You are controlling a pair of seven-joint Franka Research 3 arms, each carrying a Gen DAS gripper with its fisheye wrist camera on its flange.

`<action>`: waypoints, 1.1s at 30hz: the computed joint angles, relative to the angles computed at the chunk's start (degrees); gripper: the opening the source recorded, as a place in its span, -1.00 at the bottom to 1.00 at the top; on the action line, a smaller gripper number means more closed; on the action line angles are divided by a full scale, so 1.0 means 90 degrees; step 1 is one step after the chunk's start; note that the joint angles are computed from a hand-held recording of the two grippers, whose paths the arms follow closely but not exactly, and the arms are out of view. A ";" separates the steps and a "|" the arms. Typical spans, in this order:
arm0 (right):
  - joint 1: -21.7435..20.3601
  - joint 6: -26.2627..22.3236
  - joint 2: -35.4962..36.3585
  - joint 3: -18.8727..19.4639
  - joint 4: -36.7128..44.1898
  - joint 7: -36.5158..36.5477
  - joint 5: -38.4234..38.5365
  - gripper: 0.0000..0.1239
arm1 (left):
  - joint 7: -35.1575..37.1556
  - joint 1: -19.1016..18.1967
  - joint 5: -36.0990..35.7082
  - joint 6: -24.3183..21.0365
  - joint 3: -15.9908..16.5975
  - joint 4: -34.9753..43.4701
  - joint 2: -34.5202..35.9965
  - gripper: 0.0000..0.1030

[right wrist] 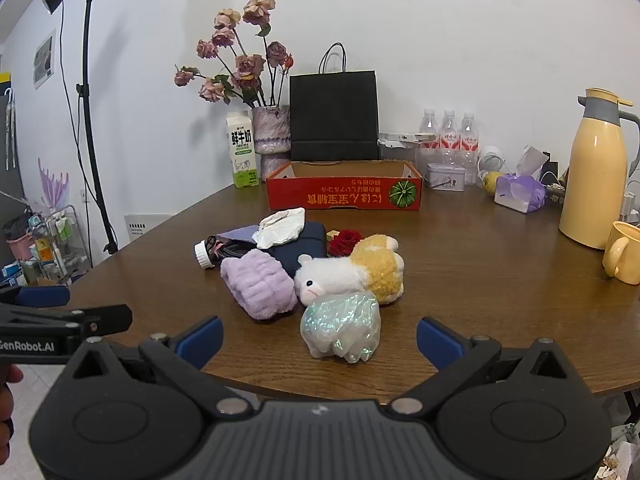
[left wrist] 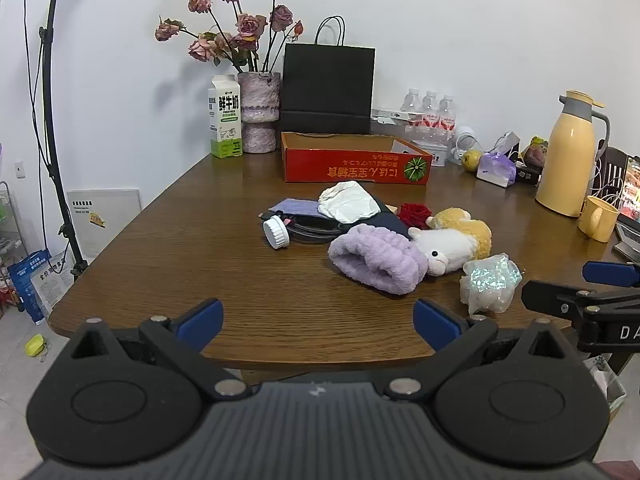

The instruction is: Organize objects

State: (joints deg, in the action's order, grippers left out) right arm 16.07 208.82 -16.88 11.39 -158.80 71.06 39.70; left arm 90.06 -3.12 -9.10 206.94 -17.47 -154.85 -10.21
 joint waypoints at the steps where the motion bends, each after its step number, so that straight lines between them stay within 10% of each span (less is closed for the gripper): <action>1: 0.0000 0.0003 -0.0002 0.0005 -0.0003 -0.0004 0.0008 0.66 | -0.0029 -0.0015 0.0042 0.0005 0.0027 -0.0002 0.0000 1.00; 33: -0.0032 -0.0024 -0.0023 0.0021 -0.0013 0.0011 0.0006 0.66 | -0.0107 -0.0020 0.0125 0.0011 0.0067 -0.0003 0.0030 1.00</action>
